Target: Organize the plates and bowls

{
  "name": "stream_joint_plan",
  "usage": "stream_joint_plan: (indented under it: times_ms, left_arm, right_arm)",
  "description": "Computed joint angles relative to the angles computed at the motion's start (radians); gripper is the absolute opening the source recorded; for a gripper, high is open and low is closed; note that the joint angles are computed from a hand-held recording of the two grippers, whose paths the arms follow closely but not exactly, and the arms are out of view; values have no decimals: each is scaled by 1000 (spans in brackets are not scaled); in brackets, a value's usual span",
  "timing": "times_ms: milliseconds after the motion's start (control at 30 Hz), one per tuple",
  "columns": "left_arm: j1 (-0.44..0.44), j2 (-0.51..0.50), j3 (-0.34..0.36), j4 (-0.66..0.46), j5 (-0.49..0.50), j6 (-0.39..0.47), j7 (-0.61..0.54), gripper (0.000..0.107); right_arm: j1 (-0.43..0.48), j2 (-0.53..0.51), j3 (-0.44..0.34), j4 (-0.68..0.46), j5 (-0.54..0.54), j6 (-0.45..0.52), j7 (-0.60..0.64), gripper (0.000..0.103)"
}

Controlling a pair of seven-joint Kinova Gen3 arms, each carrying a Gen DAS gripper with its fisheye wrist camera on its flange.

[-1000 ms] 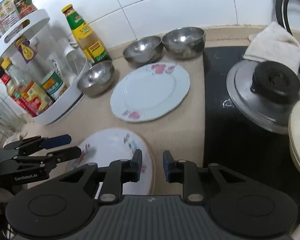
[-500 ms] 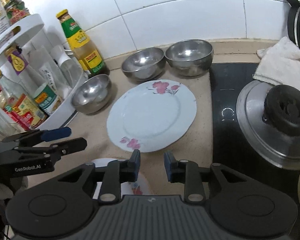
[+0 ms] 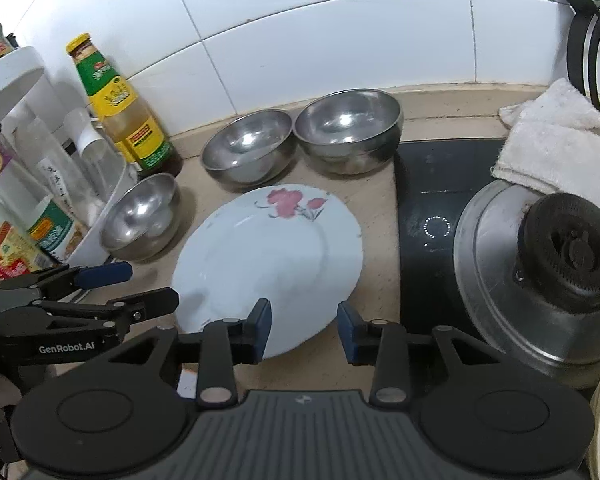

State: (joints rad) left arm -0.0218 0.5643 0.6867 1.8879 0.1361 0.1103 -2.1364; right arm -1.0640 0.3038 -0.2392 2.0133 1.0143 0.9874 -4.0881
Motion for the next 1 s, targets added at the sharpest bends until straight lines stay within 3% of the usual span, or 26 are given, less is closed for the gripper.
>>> stream_joint_plan:
  times_ms: [300,800,1000]
  left_arm:
    - [149,4,-153,-74,-1,54,33,89]
    - [250,68,-261,-199,33,165,34,89]
    - [283,73,-291,-213,32,166,34,91]
  right_arm:
    - [43,4,17,-8,-32,-35,65,39]
    - [116,1,52,9,-81,-125,122,40]
    - [129,6,68,14,-91,-158,137,40]
